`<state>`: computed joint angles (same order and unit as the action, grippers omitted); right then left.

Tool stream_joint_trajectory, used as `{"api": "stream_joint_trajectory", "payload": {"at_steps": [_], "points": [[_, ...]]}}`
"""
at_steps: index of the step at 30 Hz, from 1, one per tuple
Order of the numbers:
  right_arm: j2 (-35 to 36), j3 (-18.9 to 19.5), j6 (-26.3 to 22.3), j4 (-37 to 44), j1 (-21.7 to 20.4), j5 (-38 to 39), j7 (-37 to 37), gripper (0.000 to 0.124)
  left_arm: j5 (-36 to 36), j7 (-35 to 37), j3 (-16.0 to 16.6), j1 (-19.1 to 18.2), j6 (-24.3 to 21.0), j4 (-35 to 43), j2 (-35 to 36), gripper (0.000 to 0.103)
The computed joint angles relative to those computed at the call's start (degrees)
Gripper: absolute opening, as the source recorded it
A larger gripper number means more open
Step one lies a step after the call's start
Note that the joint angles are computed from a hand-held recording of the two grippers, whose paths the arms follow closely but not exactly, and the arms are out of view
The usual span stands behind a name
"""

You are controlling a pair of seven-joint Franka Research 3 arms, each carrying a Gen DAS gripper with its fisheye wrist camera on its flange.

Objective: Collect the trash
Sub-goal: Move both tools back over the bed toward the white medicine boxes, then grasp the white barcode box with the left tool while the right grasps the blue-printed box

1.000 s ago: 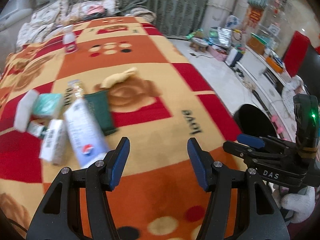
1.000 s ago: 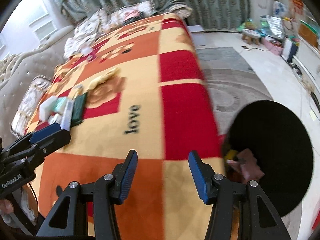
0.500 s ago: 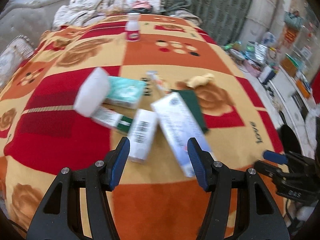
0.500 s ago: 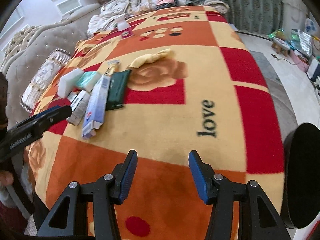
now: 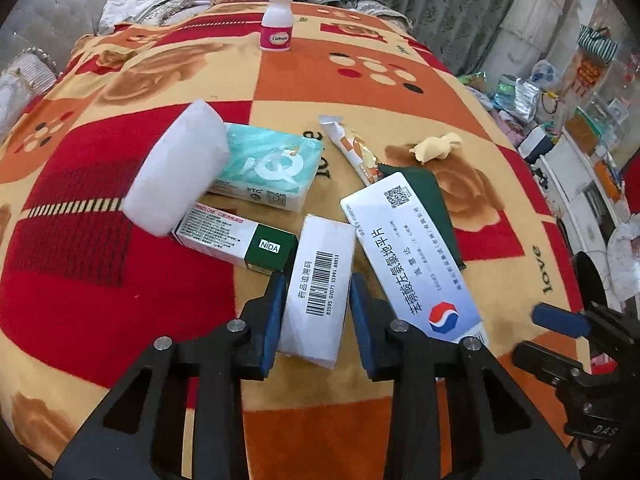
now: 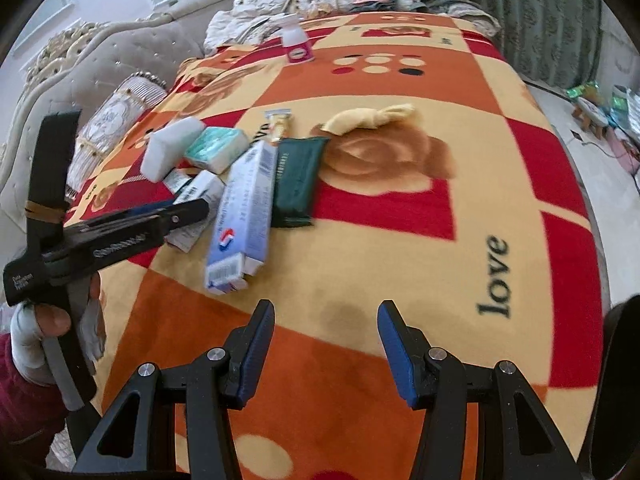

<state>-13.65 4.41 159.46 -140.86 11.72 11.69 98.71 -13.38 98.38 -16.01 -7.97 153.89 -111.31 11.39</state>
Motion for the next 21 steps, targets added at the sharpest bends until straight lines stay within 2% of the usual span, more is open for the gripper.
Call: {"api": "stream_joint_trajectory", "payload": {"at_steps": [3,7,10,15,18,21], "points": [[2.3,0.0,-0.1,2.6,0.9,0.6,-1.2,0.051,-1.9,2.6,-0.3,0.8,-0.8,-1.7,-1.9,0.028],[6.9,1.3,-0.3,7.9,1.3,-3.0,0.0,0.052,-4.1,4.6,0.9,1.0,-1.0,-5.2,-5.3,0.028],[11.4,2.2,-1.3,12.9,1.2,-11.7,5.7,0.052,-5.4,5.3,2.1,0.8,-0.6,-7.7,-7.7,0.028],[18.8,-0.2,-6.1,21.5,4.3,-23.0,13.0,0.052,-8.3,6.9,3.4,0.1,-0.2,-10.3,-9.5,0.028],[20.0,-1.7,-5.8,22.8,6.1,-28.2,14.7,0.051,-9.5,7.4,4.0,-0.3,-0.7,-10.8,-9.8,0.028],[18.3,-1.8,-5.5,20.9,6.2,-26.1,11.5,0.049,-10.1,8.0,4.1,-0.7,-0.8,-11.1,-10.0,0.028]]}}
